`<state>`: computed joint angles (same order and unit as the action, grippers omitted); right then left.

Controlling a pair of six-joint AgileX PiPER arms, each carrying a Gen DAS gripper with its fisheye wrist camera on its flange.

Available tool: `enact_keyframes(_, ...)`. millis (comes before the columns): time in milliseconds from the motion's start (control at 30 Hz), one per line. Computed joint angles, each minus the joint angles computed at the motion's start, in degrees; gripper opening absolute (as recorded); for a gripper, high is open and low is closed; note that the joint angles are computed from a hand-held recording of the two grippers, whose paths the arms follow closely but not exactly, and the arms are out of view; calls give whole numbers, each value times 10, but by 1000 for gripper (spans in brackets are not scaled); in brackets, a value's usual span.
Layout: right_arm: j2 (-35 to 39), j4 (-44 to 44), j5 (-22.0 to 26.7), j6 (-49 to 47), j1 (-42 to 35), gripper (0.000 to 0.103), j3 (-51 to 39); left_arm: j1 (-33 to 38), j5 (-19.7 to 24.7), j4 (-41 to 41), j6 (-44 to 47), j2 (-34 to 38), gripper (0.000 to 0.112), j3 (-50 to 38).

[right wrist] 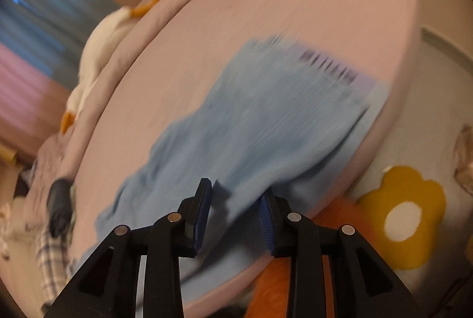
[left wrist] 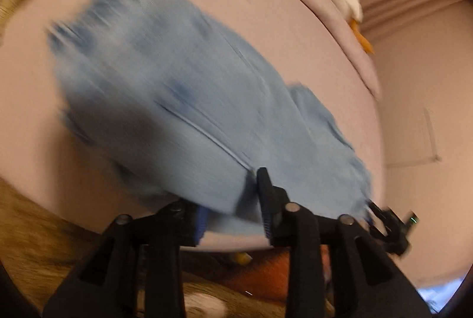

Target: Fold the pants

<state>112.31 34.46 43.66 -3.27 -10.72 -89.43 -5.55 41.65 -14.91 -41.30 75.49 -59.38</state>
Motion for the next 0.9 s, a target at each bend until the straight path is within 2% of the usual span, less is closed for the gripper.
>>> enact_keyframes(67, 18, 7, 7, 2, -18, 33, -24, 19, -2, 30, -26, -9, 39, 8)
enact_keyframes(167, 67, 13, 48, 21, -33, 33, -84, 83, -11, -74, 83, -1, 36, 28)
enact_keyframes(200, 82, 3, 58, 38, -31, 33, -109, 97, -7, -94, 111, 3, 26, 27)
enact_keyframes(233, 84, -2, 54, 40, -30, 27, -112, 98, -5, -92, 120, 8, 18, 22)
enact_keyframes(267, 84, -24, 47, 56, -21, 12, -123, 101, 6, -87, 125, 16, 18, 9)
enact_keyframes(300, 93, -45, 55, 68, -11, 9, -154, 94, 0, -87, 121, 24, 16, 3)
enact_keyframes(433, 124, -13, 80, 20, 3, 6, -272, 86, 5, -69, 127, 12, 15, -49)
enact_keyframes(500, 111, 15, 76, 5, 1, 6, -319, 84, 2, -62, 134, -11, 15, -62)
enact_keyframes(567, 74, 69, 52, -42, -14, 6, -294, 83, 4, -78, 159, -27, 16, -59)
enact_keyframes(600, 53, 81, 40, -49, -23, 6, -269, 80, 21, -76, 161, -27, 16, -53)
enact_keyframes(667, 37, 66, 37, -33, -32, 6, -229, 77, 41, -76, 161, -17, 16, -31)
enact_keyframes(700, 34, 50, 37, -23, -33, 6, -203, 75, 47, -86, 157, -1, 16, -11)
enact_keyframes(767, 41, -36, 32, 30, -21, 6, -153, 87, 51, -126, 165, 19, 16, 25)
enact_keyframes(833, 64, -121, 53, 101, -14, 6, -130, 91, 39, -141, 166, 23, 16, 49)
enact_keyframes(867, 72, -135, 58, 115, -14, 6, -126, 92, 34, -144, 168, 20, 17, 56)
enact_keyframes(900, 65, -126, 40, 107, -18, 6, -102, 92, 42, -136, 164, 21, 19, 47)
